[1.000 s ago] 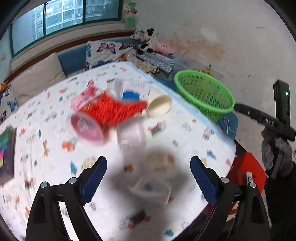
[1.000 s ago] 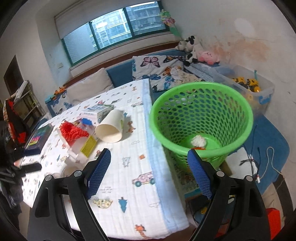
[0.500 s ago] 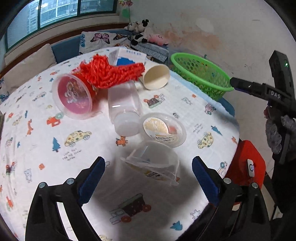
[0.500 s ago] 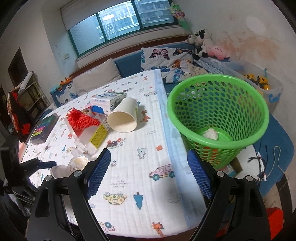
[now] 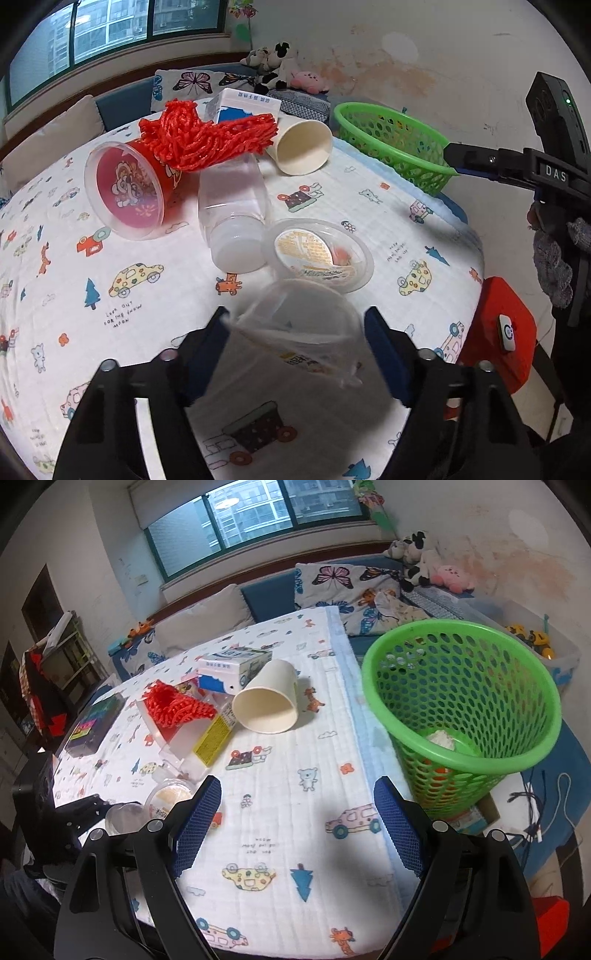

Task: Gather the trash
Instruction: 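Grasp the clear plastic cup with the left gripper while right returns to the table, then reach and grasp the red mesh net with the right gripper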

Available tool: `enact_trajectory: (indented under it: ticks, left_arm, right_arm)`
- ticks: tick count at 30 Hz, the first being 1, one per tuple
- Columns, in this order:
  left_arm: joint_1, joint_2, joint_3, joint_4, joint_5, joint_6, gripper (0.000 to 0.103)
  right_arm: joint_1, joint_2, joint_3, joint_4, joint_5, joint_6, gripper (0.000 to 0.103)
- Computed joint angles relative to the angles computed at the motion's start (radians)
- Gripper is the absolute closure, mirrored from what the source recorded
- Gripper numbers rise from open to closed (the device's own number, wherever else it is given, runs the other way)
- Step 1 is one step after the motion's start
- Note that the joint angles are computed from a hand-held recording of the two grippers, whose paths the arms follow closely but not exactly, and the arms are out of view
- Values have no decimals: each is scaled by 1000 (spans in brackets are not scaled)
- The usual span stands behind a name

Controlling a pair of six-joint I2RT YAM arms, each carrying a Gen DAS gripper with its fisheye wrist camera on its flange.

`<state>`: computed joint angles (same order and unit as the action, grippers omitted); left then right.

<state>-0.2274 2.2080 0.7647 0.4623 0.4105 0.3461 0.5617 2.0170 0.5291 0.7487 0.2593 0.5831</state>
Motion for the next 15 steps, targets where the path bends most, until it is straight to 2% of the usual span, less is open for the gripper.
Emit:
enact_trajectory:
  ticks: [10, 15]
  left_arm:
    - [40, -68, -70, 22, 26, 26, 39]
    - [80, -110, -81, -5, 44, 24, 39]
  right_arm:
    - [22, 39, 71, -40, -18, -14, 18]
    - [28, 59, 119, -62, -34, -29, 18]
